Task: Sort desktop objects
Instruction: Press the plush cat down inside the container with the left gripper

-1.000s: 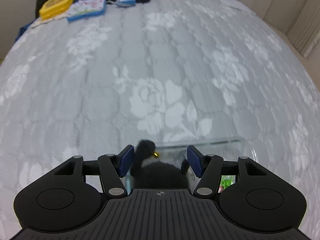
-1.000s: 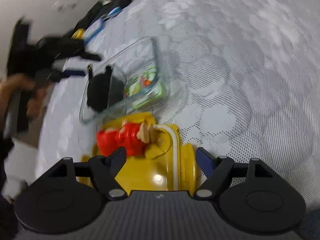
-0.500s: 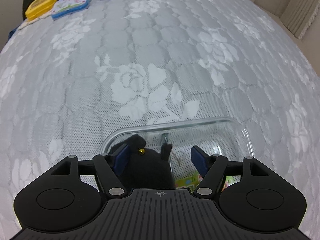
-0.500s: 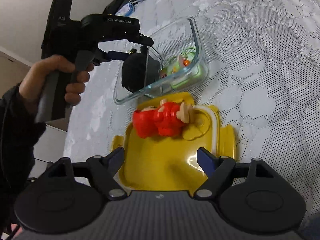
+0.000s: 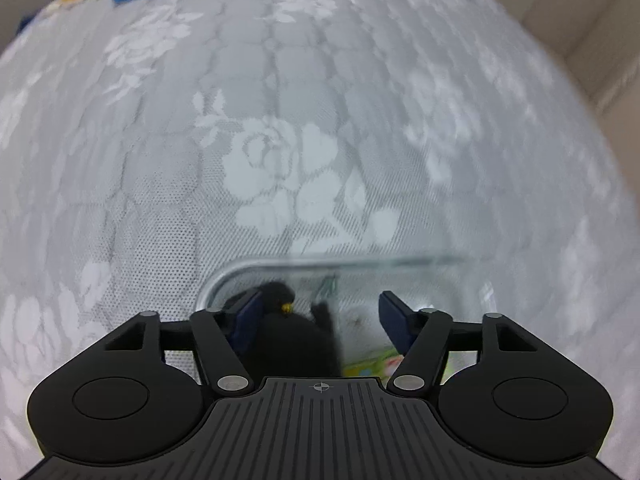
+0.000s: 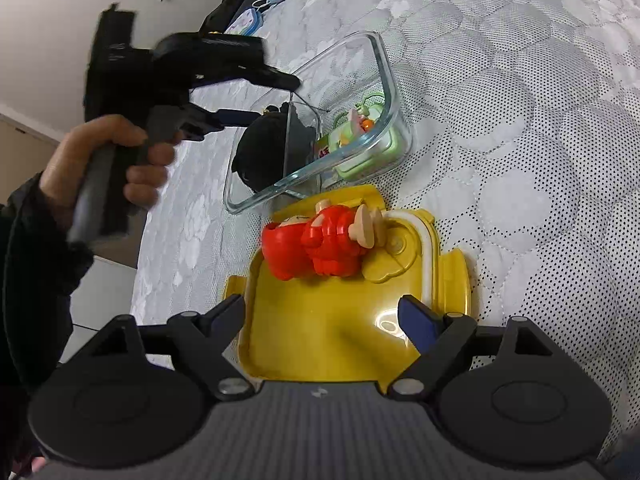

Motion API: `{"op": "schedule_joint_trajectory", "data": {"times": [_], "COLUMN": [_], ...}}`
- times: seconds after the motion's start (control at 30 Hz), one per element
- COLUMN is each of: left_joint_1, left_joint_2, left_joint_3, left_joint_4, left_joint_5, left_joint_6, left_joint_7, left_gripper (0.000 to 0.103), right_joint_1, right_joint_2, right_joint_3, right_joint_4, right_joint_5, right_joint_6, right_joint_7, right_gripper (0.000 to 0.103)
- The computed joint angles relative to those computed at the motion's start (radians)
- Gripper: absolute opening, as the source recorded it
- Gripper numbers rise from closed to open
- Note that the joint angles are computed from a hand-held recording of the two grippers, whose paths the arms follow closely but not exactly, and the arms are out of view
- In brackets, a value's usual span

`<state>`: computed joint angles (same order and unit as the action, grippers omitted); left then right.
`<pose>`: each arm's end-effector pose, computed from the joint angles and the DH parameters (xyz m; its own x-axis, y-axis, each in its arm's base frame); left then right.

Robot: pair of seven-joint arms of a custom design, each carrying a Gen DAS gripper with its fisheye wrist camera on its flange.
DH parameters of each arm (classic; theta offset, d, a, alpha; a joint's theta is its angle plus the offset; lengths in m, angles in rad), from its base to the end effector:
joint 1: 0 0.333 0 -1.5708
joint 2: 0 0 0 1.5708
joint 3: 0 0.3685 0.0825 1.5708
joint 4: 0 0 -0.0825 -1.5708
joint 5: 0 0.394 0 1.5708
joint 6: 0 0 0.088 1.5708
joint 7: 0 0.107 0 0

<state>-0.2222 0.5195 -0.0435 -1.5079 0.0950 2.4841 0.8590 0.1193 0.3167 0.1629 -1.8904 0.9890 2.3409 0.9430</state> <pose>0.7454 -0.1959 0.4553 0.3298 -0.9133 0.2390 -0.8365 -0.4000 -0.3745 0.6371 0.1890 0.4042 0.2748 -0.7064 -0.6523 -0.9507 -0.0980 -0.2943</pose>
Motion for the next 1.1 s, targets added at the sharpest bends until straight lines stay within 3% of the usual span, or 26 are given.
{"op": "schedule_joint_trajectory", "data": {"times": [0.07, 0.2, 0.37, 0.47, 0.57, 0.63, 0.77, 0.9, 1.03, 1.1], "left_joint_1": [0.021, 0.025, -0.029, -0.003, -0.001, -0.016, -0.026, -0.051, -0.040, -0.057], "left_joint_2": [-0.014, 0.000, 0.018, -0.013, -0.023, -0.008, 0.001, 0.017, -0.025, -0.039], "left_joint_3": [-0.013, -0.026, 0.008, -0.038, -0.065, -0.059, -0.049, -0.036, -0.044, -0.019], "left_joint_4": [-0.021, -0.012, 0.024, 0.003, 0.024, 0.043, 0.020, 0.054, 0.012, 0.016], "left_joint_5": [-0.039, -0.065, 0.021, -0.038, -0.081, -0.068, -0.060, -0.012, -0.034, 0.014], "left_joint_6": [0.040, 0.025, -0.014, 0.005, -0.076, -0.125, -0.095, -0.133, -0.109, -0.144], "left_joint_7": [-0.001, 0.028, 0.022, 0.057, 0.095, 0.102, 0.093, 0.107, 0.090, 0.060], "left_gripper": [0.068, 0.069, 0.070, 0.070, 0.071, 0.071, 0.071, 0.072, 0.072, 0.072], "right_joint_1": [0.000, 0.002, 0.004, 0.001, -0.002, -0.002, -0.001, 0.000, 0.000, -0.006], "right_joint_2": [0.001, 0.002, 0.002, 0.002, 0.002, 0.002, -0.004, -0.001, 0.002, 0.002], "right_joint_3": [0.000, 0.001, -0.002, 0.000, 0.001, 0.002, 0.001, -0.001, -0.003, 0.000], "right_joint_4": [0.002, 0.003, 0.002, 0.002, 0.003, 0.004, -0.004, -0.002, -0.001, -0.002], "right_joint_5": [-0.002, -0.011, -0.028, -0.029, -0.024, -0.021, -0.019, -0.023, -0.031, -0.020], "right_joint_6": [-0.001, -0.001, 0.003, 0.003, 0.001, 0.000, 0.005, 0.006, 0.010, 0.005], "right_joint_7": [0.003, 0.003, 0.020, 0.025, 0.023, 0.022, 0.015, 0.015, 0.032, 0.028], "right_gripper": [0.085, 0.085, 0.085, 0.086, 0.086, 0.086, 0.086, 0.086, 0.086, 0.086]}}
